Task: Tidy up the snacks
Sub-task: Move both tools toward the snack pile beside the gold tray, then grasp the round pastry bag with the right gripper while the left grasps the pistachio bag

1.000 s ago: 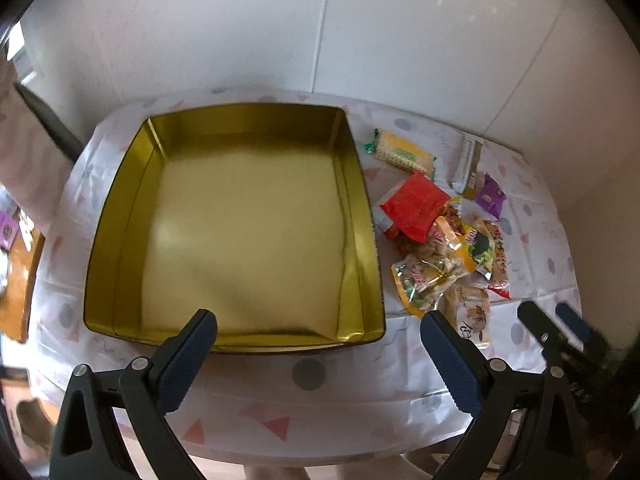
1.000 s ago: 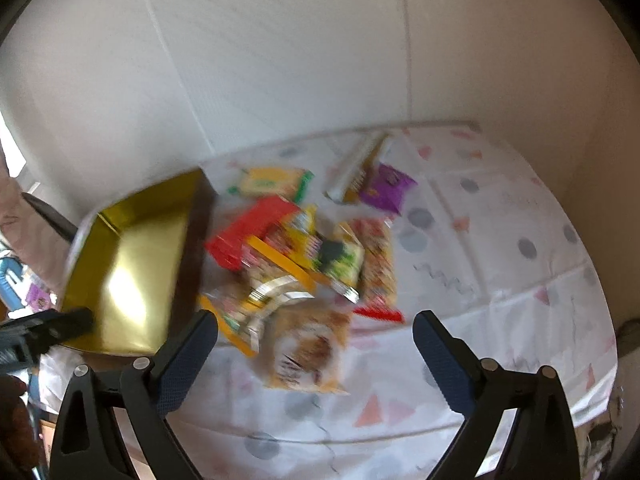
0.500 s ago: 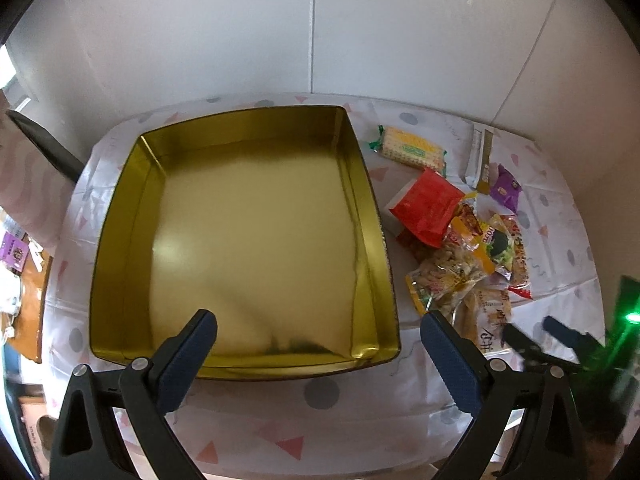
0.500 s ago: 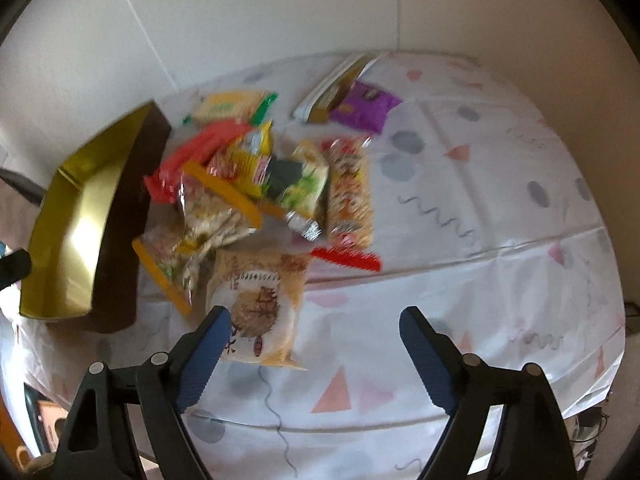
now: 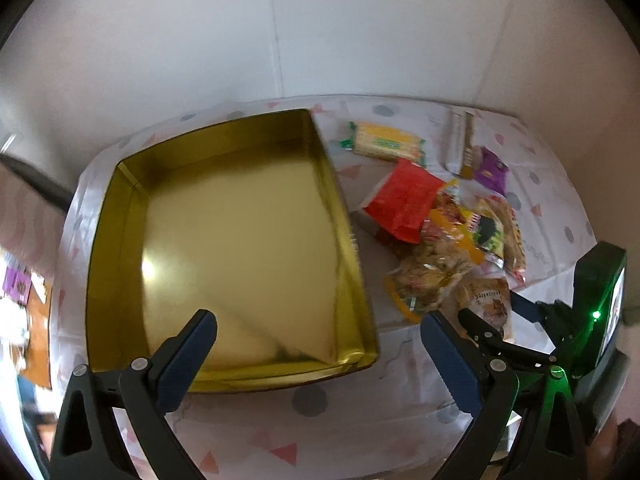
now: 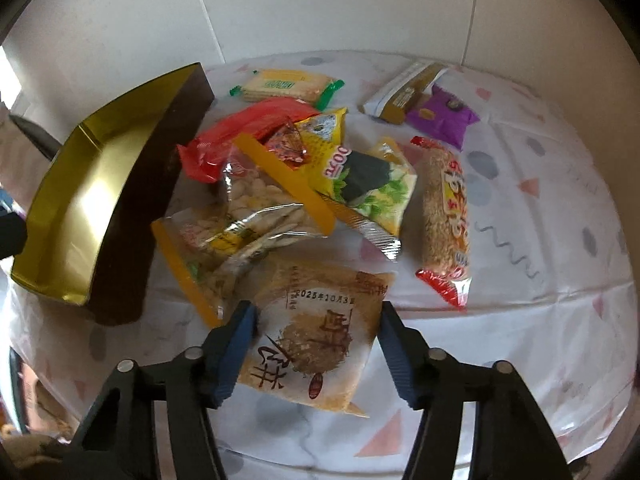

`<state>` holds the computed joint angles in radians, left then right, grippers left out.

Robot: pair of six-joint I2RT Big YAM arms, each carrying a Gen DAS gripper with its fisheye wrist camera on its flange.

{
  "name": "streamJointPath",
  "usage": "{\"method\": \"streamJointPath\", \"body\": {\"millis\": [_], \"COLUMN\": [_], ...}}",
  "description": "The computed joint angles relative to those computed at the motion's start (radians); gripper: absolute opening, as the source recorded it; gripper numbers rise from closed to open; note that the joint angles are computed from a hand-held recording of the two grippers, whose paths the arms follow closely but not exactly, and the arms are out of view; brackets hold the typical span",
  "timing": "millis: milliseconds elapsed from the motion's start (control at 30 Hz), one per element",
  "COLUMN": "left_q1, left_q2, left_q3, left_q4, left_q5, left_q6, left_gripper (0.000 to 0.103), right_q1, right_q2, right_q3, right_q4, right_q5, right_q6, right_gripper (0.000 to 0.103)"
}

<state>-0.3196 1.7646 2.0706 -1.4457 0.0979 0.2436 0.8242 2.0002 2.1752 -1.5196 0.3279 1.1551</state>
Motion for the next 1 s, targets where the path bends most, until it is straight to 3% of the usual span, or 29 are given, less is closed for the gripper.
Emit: {"method": "streamJointPath", "body": {"millis": [67,200,300,467,600,700,800,900,1000], "left_q1": [-0.020,-0.063,-0.103,-0.147,-0.169,-0.182,-0.192,-0.192,-0.183], "left_q2": [0.003,0.035,0.070,0.121,0.135,0.133,0.125,0.128,0.114], "left_q3": [0.000,0.023,0.040,0.061,0.053,0.032,0.000,-0.018,-0.056], "left_q4": [0.006,-0.012,-0.023,-0.041,-0.030,-0.013,0.016,0.018,0.047], "left_q5": [0.006,0.028,0.004,-0.033,-0.052,-0.075,-0.088,-0.095,-0.078], "left_q6": [0.028,0.083,0.114,0.149,0.177,0.204,0.225,0.216,0.205], "left_gripper": [0.102,0.102,0.102,0.098,0.088,0.086,0.076,0.061,0.058], "right_q1": [0.004,-0.002,-0.002,-0.013,-0.010,-0.003,-0.001,0.002,0.004], "right_q2": [-0.029,-0.128,-0.205,-0.309,-0.305,-0.320,-0.325,-0.325,-0.323], "right_q3": [-0.043,-0.190,-0.309,-0.470,-0.473,-0.498,-0.506,-0.505,-0.499], "right_q4": [0.021,0.058,0.107,0.247,0.250,0.276,0.285,0.278,0.271], "right_q5": [0.008,0.017,0.024,0.010,0.027,0.038,0.042,0.044,0.045], "right_q6": [0.004,0.100,0.180,0.269,0.249,0.247,0.240,0.240,0.242], "right_gripper": [0.058,0.058,0.058,0.057,0.057,0.057,0.057,0.057,0.057]}}
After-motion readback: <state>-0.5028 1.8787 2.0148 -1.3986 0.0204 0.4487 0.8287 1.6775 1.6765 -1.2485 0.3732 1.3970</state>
